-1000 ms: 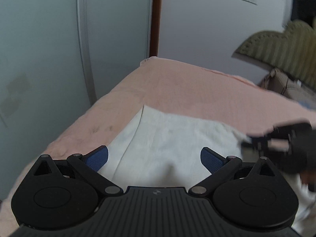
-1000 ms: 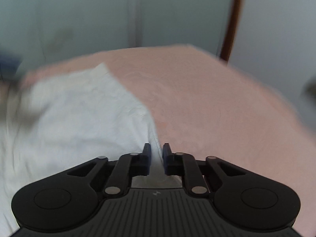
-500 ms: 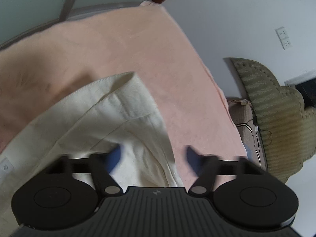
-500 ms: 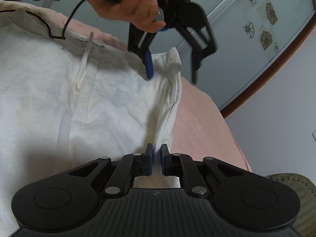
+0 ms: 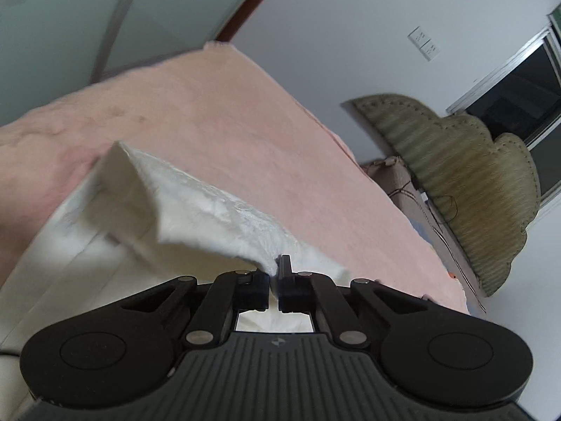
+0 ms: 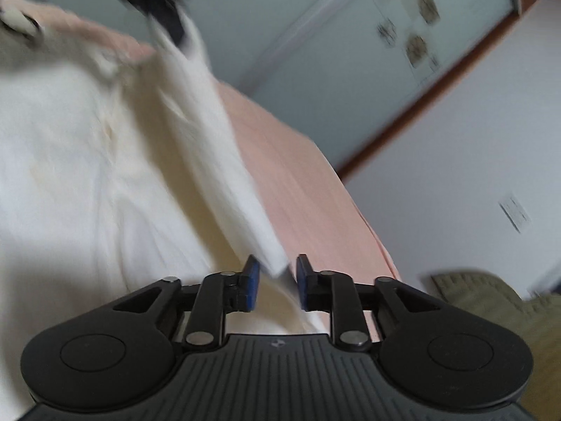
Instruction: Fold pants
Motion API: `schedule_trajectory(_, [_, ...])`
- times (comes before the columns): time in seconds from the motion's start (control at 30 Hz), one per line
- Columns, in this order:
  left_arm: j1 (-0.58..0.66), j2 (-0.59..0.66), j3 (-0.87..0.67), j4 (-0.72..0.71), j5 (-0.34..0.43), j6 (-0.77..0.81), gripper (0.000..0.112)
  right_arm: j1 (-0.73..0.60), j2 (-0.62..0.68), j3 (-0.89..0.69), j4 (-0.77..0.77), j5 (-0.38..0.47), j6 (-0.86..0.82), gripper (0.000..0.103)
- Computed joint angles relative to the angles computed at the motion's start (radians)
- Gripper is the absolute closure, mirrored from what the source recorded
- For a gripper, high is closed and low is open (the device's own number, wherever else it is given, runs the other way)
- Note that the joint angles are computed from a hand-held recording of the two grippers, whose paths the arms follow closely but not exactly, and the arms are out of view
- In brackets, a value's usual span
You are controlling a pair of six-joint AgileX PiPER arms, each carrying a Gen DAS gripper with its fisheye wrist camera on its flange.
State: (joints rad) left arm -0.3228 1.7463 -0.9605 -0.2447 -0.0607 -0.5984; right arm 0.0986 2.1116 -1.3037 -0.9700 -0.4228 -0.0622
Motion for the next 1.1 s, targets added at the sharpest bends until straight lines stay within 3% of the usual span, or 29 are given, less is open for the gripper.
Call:
schedule_trajectory(0.1, [-0.055,-0.049,0.105,-0.275,-0.111,0.295,0.109,-0.027,0.027,-0.072,-0.181,0.06,0.202,0.079])
schedule_trajectory(0.17, [-0.075,-0.069,0.132,-0.369,-0.113,0.367,0.109,-0.035,0.044,-0.112,-0.323,0.101,0.402,0.079])
schedule_trajectory(0.2, [-0.081,-0.084,0.152,-0.355,-0.12,0.345,0.109,-0.037,0.033,-0.107,-0.387,0.103,0.494,0.086])
schedule_trajectory(0.23, [-0.089,-0.105,0.177,-0.373,-0.135,0.364,0.109,-0.044,0.003,-0.077,-0.428,0.085,0.547,0.092])
schedule_trajectory(0.3, [-0.121,-0.161,0.236,-0.514,-0.182,0.521,0.109,-0.056,-0.086,0.027,-0.409,0.059,0.532,0.094])
schedule_trajectory(0.53, [-0.26,-0.374,0.451,-0.94,-0.267,0.99,0.108,-0.206,-0.469,0.489,-0.565,-0.177,0.638,0.095])
schedule_trajectory(0.7, [-0.294,-0.334,0.499,-1.19,-0.28,1.178,0.107,-0.191,-0.528,0.692,-0.416,-0.162,0.455,0.096])
schedule_trajectory(0.87, [-0.433,-0.314,0.491,-1.407,-0.472,1.375,0.104,-0.184,-0.578,0.799,-0.285,-0.185,0.339,0.095])
schedule_trajectory(0.93, [-0.46,-0.311,0.484,-1.447,-0.514,1.407,0.103,-0.205,-0.575,0.798,-0.32,-0.212,0.385,0.095])
schedule_trajectory(1.0, [-0.445,-0.308,0.5,-1.429,-0.497,1.384,0.102,-0.226,-0.582,0.846,-0.291,-0.226,0.335,0.096])
schedule_trajectory(1.1, [-0.427,-0.25,0.486,-1.428,-0.475,1.353,0.101,-0.14,-0.585,0.915,-0.083,-0.182,0.165,0.095])
